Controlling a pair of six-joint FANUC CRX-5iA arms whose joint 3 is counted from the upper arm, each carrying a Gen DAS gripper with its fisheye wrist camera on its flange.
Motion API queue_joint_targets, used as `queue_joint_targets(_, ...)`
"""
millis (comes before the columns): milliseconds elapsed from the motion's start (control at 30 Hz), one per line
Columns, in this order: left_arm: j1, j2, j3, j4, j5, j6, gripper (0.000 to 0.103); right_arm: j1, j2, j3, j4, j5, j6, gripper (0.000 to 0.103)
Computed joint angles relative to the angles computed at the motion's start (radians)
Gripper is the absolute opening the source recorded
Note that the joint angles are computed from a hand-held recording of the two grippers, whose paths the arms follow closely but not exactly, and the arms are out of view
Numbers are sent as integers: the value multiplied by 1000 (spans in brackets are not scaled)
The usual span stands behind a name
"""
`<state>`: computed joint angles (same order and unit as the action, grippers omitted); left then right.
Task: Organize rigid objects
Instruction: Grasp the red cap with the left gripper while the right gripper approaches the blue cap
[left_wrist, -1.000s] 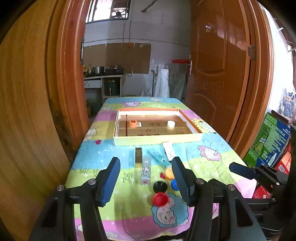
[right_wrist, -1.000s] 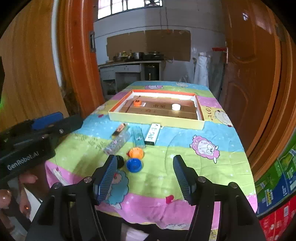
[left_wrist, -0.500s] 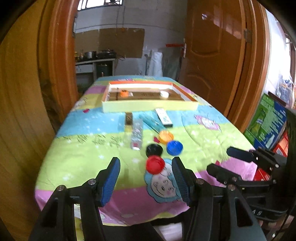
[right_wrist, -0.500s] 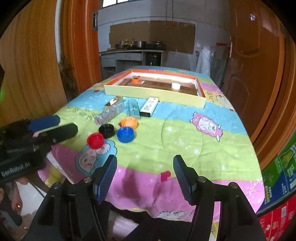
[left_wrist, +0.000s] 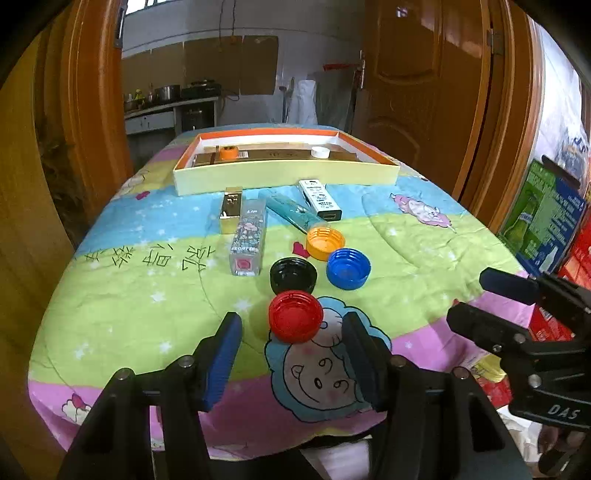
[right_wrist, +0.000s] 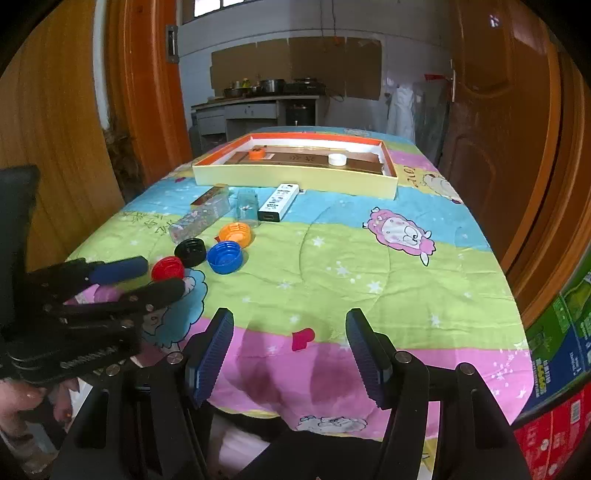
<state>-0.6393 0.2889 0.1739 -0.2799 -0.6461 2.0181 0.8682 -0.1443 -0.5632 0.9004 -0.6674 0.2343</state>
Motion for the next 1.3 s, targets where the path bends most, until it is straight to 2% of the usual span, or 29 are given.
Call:
queue_joint_targets(100,-5,3,5,-23,1,17,51,-6,6,2,-9,18,7,65)
queue_joint_targets(167,-7,1,3,-44,5,39,37,-9,15,8,-16,24,16,65)
queue_joint_targets(233,-4,-4,-3,-54,12,59,31,-10,24,12,-18,30,23,65)
queue_joint_targets(333,22,-21,-47,7,68,30,31,-10,36,21,-25,38,34,65)
queue_joint_targets(567,25,-56,-74,-18,80,78,31,-34,96,63,-3,111,62,65)
queue_joint_targets(700,20,-79,-77,-68,70,125,31,-42,151,109,11,105,91,65)
queue_joint_targets(967,36,-101,-100,-52,81,128,31,-59,209,157,9,97,134,61)
queue_joint_targets(1067,39,-102,-103,-41,81,117,31,-58,220,166,18,91,147,59)
queue_joint_targets(1167,39,-104,-105,-43,81,118,31,-57,230,176,14,97,161,50)
queue_joint_targets(1300,43,-107,-109,-36,81,119,31,-54,236,190,-19,112,185,31)
